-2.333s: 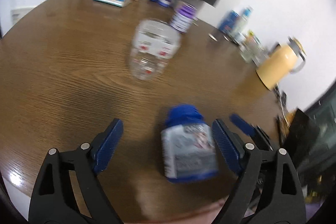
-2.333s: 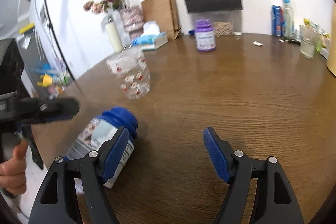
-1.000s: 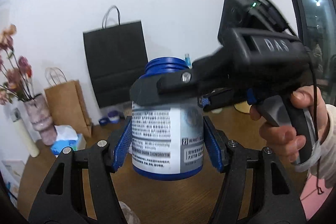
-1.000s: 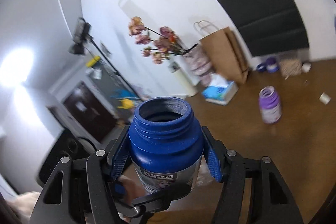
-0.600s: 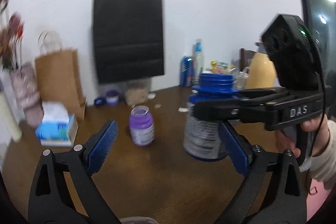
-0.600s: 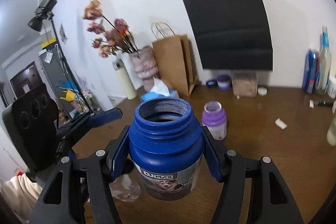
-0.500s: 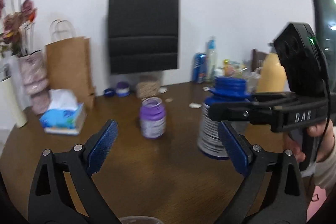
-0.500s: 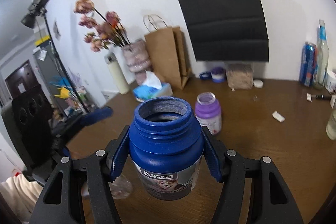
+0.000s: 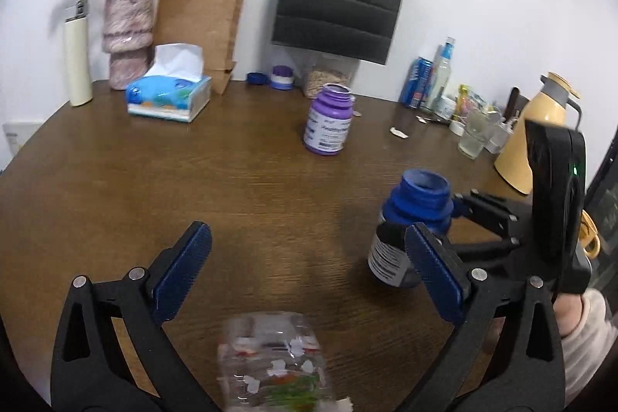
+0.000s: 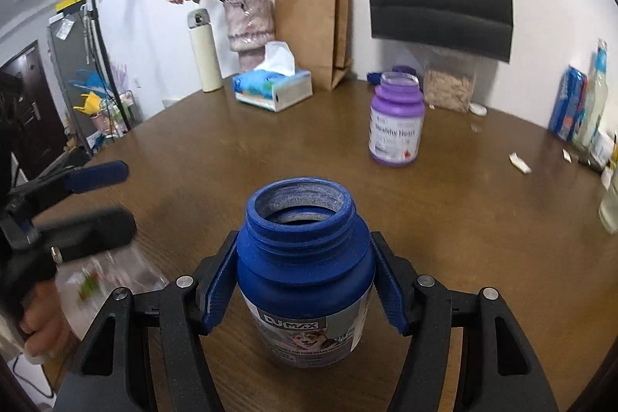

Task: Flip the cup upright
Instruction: 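Lower the upright jar onto the table with the right tool and open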

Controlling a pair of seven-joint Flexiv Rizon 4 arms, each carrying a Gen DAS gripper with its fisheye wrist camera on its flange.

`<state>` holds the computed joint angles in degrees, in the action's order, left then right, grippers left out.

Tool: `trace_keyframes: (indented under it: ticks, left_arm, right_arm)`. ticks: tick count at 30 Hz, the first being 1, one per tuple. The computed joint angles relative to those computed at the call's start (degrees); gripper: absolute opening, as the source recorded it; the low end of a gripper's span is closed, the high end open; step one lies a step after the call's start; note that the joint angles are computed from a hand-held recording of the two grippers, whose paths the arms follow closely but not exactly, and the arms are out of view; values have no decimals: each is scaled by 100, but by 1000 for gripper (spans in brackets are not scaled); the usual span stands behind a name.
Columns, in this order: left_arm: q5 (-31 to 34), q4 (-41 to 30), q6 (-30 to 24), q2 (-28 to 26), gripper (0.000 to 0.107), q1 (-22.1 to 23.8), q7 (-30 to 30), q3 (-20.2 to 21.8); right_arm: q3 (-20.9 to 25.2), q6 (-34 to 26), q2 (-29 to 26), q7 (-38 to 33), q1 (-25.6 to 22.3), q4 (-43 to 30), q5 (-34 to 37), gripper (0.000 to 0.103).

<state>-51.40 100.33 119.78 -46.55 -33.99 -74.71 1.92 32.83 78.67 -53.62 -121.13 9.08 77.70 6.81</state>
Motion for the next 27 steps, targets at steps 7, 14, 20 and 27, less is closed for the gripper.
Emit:
trace_keyframes:
  ticks: [7,14,20,27]
  left_arm:
    - [-187,98,343,-9,99,-98,86,-27]
    - [-1073,49,536,207,99,-345,843,-86]
    - [-1768,420,1494,685,103,-536,1463,-282]
    - [-1905,1384,2468,1276,103,-553,1430,-590]
  right_arm:
    - [-261,194,174,298,136,308,-60,69]
    - [-84,-72,599,453,-79,546,-11,79]
    - [69,104,1371,491,-489,1085,475,81]
    - [-706,1099,2404,1130,-314,2297,397,83]
